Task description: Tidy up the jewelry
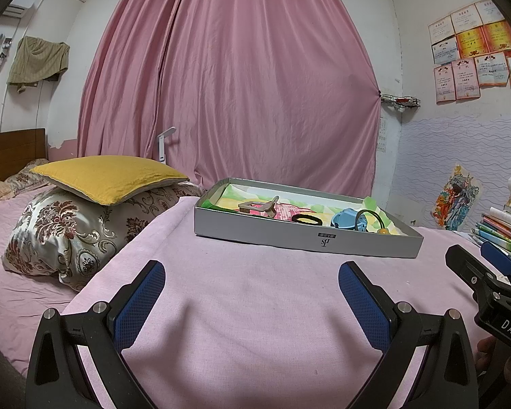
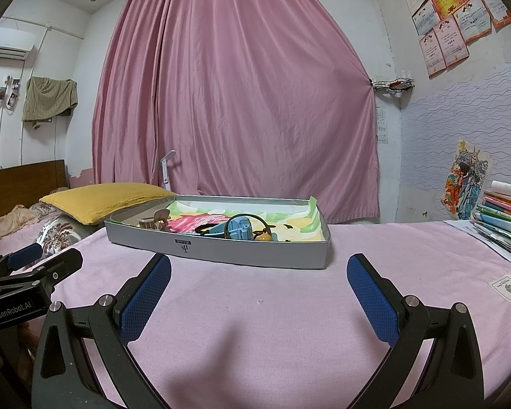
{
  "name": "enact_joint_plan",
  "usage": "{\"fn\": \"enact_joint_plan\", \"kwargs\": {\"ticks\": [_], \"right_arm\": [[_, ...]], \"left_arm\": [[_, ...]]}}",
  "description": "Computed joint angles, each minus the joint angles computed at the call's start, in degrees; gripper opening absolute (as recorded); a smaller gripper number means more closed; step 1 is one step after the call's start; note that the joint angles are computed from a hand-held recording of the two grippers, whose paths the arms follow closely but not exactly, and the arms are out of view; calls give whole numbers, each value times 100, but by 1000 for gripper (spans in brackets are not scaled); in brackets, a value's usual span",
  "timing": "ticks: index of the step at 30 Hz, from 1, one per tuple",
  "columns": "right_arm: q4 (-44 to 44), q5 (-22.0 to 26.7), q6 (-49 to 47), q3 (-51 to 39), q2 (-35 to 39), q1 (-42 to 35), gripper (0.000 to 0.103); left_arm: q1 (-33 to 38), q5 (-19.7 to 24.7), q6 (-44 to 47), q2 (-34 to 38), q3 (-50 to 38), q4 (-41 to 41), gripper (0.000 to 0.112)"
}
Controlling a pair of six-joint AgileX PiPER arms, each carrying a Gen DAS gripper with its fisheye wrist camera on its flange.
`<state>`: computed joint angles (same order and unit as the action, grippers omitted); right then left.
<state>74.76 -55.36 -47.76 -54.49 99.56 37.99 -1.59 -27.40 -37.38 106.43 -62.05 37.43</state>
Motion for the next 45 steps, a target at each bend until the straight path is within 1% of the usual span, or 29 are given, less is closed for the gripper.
{"fn": "enact_joint_plan", "kwargs": {"ticks": [30, 34, 37, 41, 45], "right_arm": [[18, 4, -26, -9, -10, 3, 102], [18, 3, -31, -11, -7, 4, 102], [25, -1, -34, -14, -7, 5, 102], [18, 6, -30, -20, 4, 3, 102], [22, -5, -30, -43, 49, 20, 102]], "left_arm": [[-6, 19, -8, -5, -7, 7, 102], [-37, 165, 38, -2, -35, -44, 102], [-23, 364, -402, 39, -161, 381, 102], [-27, 448, -404, 46, -163, 324, 102], [-9, 501, -577, 40, -193, 490, 102]]}}
